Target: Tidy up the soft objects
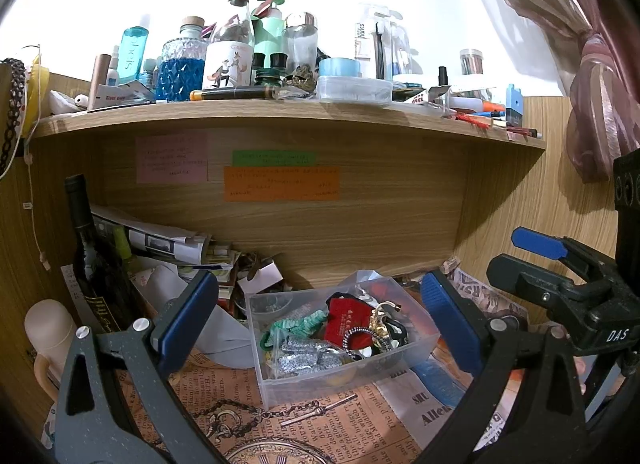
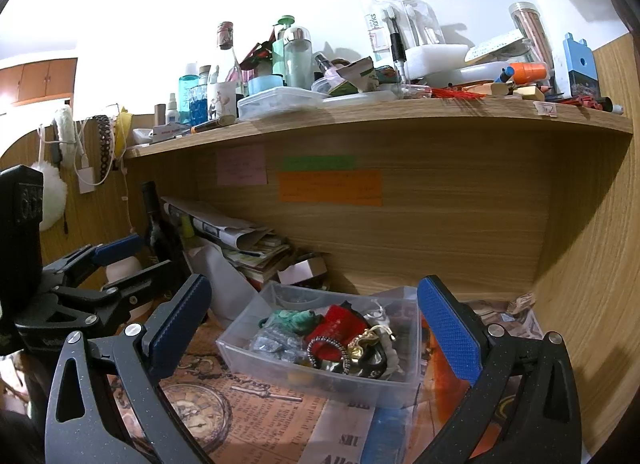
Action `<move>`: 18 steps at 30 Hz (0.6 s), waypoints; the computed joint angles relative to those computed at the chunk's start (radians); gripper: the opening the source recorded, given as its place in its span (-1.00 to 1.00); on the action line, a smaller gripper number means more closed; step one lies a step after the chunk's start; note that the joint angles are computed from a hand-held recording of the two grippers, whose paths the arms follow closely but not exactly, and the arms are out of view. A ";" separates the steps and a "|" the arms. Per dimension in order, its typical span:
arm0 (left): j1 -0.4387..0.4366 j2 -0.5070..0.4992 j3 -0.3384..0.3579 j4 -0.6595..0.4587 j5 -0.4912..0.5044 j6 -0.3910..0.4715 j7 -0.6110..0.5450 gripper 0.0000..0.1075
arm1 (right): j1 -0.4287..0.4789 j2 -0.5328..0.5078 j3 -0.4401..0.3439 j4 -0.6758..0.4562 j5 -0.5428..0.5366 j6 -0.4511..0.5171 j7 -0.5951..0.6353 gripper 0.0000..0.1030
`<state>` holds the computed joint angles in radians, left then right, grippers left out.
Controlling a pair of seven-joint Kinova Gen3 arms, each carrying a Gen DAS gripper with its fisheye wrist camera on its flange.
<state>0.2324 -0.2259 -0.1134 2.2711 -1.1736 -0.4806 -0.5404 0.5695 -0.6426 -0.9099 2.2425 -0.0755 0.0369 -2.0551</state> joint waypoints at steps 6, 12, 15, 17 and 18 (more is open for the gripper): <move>-0.017 0.008 -0.004 -0.002 -0.030 -0.027 0.012 0.91 | 0.000 0.001 0.001 -0.001 -0.001 0.000 0.001 1.00; -0.035 0.008 0.004 -0.001 -0.039 -0.042 0.016 0.91 | 0.003 -0.003 -0.003 -0.002 -0.004 0.002 0.000 1.00; -0.037 0.012 -0.004 -0.006 -0.070 -0.055 0.037 0.91 | 0.005 -0.005 -0.005 -0.004 -0.005 0.006 -0.002 1.00; -0.047 0.007 0.012 -0.004 -0.060 -0.046 0.035 0.91 | 0.002 -0.003 -0.002 -0.003 -0.003 0.003 0.000 1.00; -0.049 0.005 0.015 -0.003 -0.056 -0.044 0.031 0.91 | 0.002 -0.004 -0.002 -0.002 -0.003 0.003 -0.001 1.00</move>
